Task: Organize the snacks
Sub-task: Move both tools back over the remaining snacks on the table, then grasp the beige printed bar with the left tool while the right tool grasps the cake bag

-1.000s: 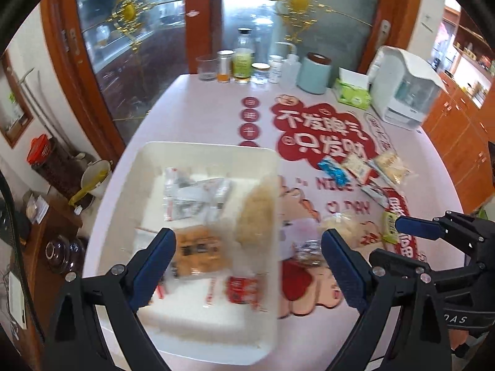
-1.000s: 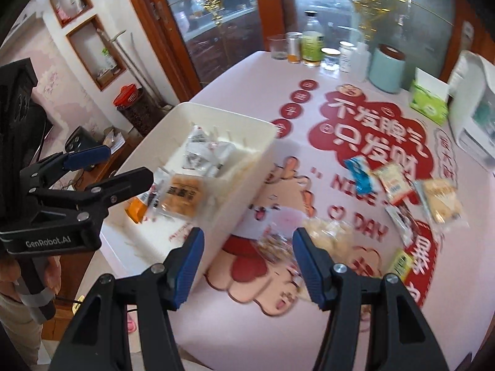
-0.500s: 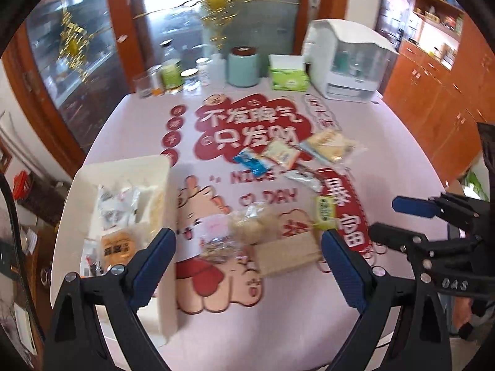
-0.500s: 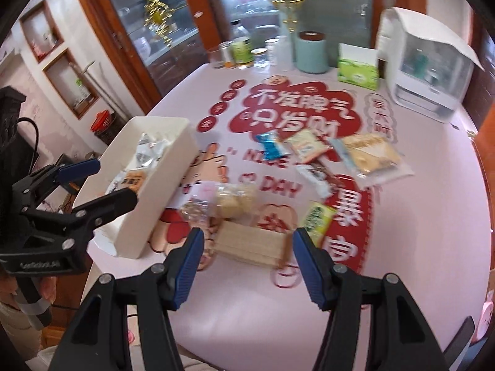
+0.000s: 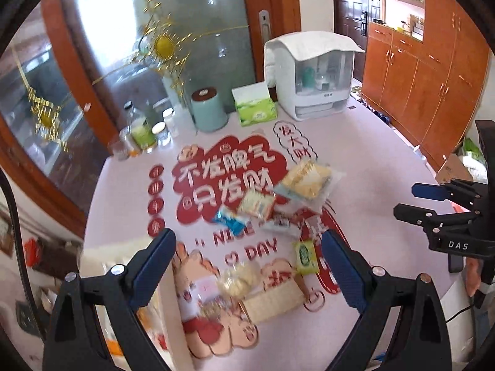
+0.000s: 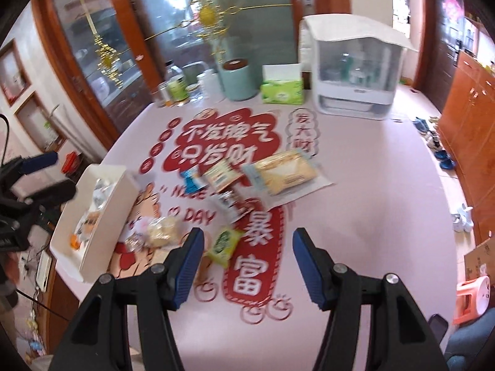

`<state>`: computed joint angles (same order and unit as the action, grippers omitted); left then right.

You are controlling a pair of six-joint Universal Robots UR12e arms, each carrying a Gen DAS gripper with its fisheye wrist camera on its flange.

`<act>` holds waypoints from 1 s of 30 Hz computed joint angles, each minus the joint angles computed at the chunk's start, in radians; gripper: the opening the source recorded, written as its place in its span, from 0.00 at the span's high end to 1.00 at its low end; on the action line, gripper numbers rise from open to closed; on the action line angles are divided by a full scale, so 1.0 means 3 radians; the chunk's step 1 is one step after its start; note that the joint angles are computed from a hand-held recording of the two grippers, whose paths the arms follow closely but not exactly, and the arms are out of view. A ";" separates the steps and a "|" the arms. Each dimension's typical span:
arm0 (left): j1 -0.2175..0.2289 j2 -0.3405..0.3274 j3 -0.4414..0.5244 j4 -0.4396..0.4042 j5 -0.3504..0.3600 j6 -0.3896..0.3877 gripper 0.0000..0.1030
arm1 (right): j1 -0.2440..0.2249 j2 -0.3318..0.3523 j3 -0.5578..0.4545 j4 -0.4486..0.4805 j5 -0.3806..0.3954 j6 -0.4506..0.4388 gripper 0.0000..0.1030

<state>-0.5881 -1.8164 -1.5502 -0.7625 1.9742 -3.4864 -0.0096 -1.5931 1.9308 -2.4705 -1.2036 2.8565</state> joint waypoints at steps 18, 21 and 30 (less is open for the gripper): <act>0.0571 -0.0912 0.0883 -0.0637 -0.0856 0.0552 0.05 | 0.0126 0.0955 -0.0943 0.0451 -0.0326 0.1080 0.41; 0.0637 -0.1058 0.0888 -0.0741 -0.1129 0.0532 0.05 | 0.0127 0.1136 -0.1009 0.0592 -0.0316 0.1339 0.41; 0.0704 -0.1333 0.0868 -0.0859 -0.1506 0.0513 0.05 | 0.0077 0.1455 -0.1021 0.0532 -0.0116 0.2201 0.41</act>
<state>-0.3768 -2.2164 -1.2898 -1.0203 1.5225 -3.3325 0.0134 -1.1566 1.6244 -2.3108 -1.2384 3.5168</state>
